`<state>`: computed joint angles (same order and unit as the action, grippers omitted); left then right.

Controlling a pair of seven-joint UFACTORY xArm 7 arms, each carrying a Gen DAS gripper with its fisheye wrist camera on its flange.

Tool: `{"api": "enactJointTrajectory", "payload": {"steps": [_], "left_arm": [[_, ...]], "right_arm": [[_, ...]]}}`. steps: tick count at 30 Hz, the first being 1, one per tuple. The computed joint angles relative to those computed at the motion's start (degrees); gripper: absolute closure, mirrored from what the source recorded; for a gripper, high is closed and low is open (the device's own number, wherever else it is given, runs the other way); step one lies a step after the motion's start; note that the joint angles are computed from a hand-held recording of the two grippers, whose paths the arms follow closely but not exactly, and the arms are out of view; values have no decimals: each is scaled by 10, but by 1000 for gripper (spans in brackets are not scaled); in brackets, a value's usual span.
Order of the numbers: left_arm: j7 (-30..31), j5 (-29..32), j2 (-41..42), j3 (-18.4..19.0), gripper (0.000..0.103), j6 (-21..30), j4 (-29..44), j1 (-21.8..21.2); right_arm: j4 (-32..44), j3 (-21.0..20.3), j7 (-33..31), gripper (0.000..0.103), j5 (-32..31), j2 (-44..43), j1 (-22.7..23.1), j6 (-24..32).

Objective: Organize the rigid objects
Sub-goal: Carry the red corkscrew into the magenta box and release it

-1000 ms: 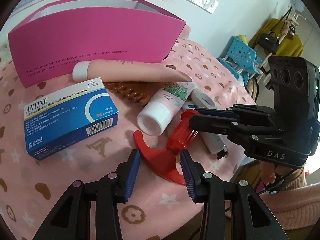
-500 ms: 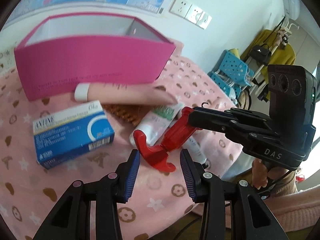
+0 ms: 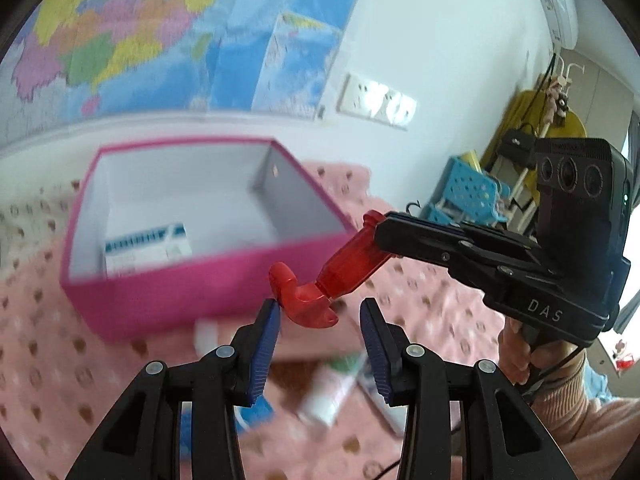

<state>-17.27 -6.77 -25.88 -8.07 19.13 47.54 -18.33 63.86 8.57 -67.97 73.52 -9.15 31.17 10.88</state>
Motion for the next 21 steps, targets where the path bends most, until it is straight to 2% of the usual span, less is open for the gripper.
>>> {"api": "enactJointTrajectory", "payload": {"steps": [5,10,14,21], "left_arm": [[16,12,55,11,62,7,65,17],[37,9,101,24,62,27,111,31],[40,9,140,24,62,45,146,45],[60,-8,190,24,62,76,179,50]], "right_arm": [[82,-1,20,95,-13,55,-22,20],[143,17,54,95,-31,106,-56,41],[185,31,119,95,-80,155,-84,61],[216,54,220,95,-156,207,-121,89]]}}
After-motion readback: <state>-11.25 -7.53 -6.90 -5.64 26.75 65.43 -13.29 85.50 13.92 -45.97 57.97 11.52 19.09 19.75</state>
